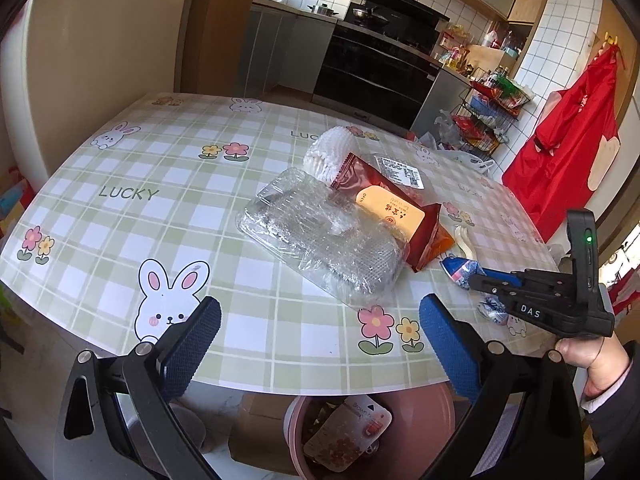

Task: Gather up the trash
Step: 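Grasp the blue snack packet with the right gripper while the left gripper moves toward the clear tray, then lower the left gripper onto the clear plastic tray and close on it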

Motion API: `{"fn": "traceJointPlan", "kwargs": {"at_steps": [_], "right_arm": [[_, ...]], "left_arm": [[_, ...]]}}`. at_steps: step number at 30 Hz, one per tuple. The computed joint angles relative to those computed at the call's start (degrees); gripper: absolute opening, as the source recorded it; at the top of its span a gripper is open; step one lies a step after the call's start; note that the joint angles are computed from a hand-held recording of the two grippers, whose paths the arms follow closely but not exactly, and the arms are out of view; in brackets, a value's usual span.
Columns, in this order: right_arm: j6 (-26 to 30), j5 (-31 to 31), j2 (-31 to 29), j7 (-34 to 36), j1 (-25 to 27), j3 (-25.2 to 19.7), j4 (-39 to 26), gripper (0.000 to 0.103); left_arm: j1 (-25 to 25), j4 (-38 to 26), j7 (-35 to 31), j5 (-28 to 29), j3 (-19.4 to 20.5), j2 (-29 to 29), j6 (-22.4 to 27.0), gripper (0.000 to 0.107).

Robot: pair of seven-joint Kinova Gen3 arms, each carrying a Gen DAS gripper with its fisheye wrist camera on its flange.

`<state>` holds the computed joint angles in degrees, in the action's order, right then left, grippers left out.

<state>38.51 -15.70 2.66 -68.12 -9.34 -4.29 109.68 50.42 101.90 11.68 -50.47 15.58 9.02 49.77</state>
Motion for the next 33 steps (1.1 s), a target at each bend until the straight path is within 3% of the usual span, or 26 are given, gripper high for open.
{"fn": "traceJointPlan", "kwargs": {"at_steps": [5, 18, 26, 30, 33], "right_arm": [[-0.51, -8.92, -3.67, 5.10, 2.03, 1.92, 1.24, 0.010], [-4.60, -18.27, -8.56, 9.13, 1.17, 5.72, 7.00, 0.010], [-5.63, -20.48, -8.29, 11.26, 1.14, 6.58, 7.24, 0.010], [-5.36, -22.91, -7.55, 13.65, 1.74, 7.38, 7.17, 0.010], [-5.12, -24.46, -6.77, 15.08, 2.56, 7.50, 6.98, 0.010]], "left_arm": [[-0.11, 0.67, 1.33, 0.07, 0.15, -0.79, -1.26, 0.097], [-3.41, 2.51, 3.51, 3.61, -0.99, -0.46, -9.35, 0.095], [-6.07, 1.95, -0.13, 9.92, -4.48, 2.57, -18.15, 0.094], [-6.29, 2.92, 0.93, 13.81, -7.87, 3.81, -25.11, 0.094], [-4.32, 0.91, 2.09, 14.91, -10.54, 5.84, -24.70, 0.094]]}}
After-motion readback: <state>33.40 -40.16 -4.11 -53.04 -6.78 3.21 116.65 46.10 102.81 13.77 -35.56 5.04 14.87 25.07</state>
